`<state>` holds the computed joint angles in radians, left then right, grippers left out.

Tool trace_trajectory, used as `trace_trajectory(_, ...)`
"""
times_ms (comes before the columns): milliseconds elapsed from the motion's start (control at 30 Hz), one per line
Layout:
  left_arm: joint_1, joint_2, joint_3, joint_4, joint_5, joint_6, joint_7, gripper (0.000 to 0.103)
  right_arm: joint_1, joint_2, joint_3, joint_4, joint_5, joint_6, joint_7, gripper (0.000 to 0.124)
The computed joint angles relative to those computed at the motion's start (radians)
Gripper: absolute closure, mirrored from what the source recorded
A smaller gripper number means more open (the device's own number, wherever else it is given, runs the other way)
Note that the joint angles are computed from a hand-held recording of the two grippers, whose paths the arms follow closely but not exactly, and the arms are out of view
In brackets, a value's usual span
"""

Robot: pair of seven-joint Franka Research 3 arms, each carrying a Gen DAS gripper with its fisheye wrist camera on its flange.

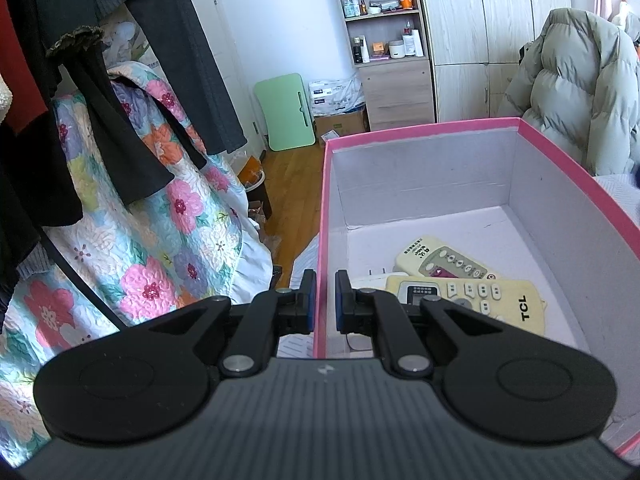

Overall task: Organize rigid objects
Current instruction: 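Carry the white remote over the pink box and lower it inside, then grasp the small white cube charger with the right tool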

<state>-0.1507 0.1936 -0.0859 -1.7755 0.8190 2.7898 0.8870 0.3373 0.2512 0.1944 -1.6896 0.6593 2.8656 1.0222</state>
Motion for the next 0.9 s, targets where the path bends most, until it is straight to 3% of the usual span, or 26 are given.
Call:
trace_trajectory(200,-0.001,-0.001,0.001,-0.001,0.006,-0.002,-0.003,0.096,0.024,-0.154,-0.101,-0.210,-0.219,-0.017,0.255,0.061)
trace_trajectory(433,0.000,-0.001,0.000,0.000,0.004,-0.001,-0.001,0.096,0.012,-0.247,-0.104,-0.388,-0.397,-0.018,0.540,0.061)
trace_trajectory(700,-0.007,-0.001,0.003,0.001,0.034,-0.010,-0.014,0.096,0.034,-0.186,-0.096,-0.356,-0.697,-0.066,0.825,0.059)
trace_trajectory(833,-0.008,0.000,0.002,0.002,0.044,-0.009,-0.016,0.096,0.065,-0.137,-0.126,-0.308,-0.822,-0.095,0.977,0.061)
trace_trajectory(900,-0.010,0.001,0.002,0.003,0.049,-0.010,-0.021,0.096,0.097,-0.118,-0.154,-0.287,-0.954,-0.104,1.101,0.062)
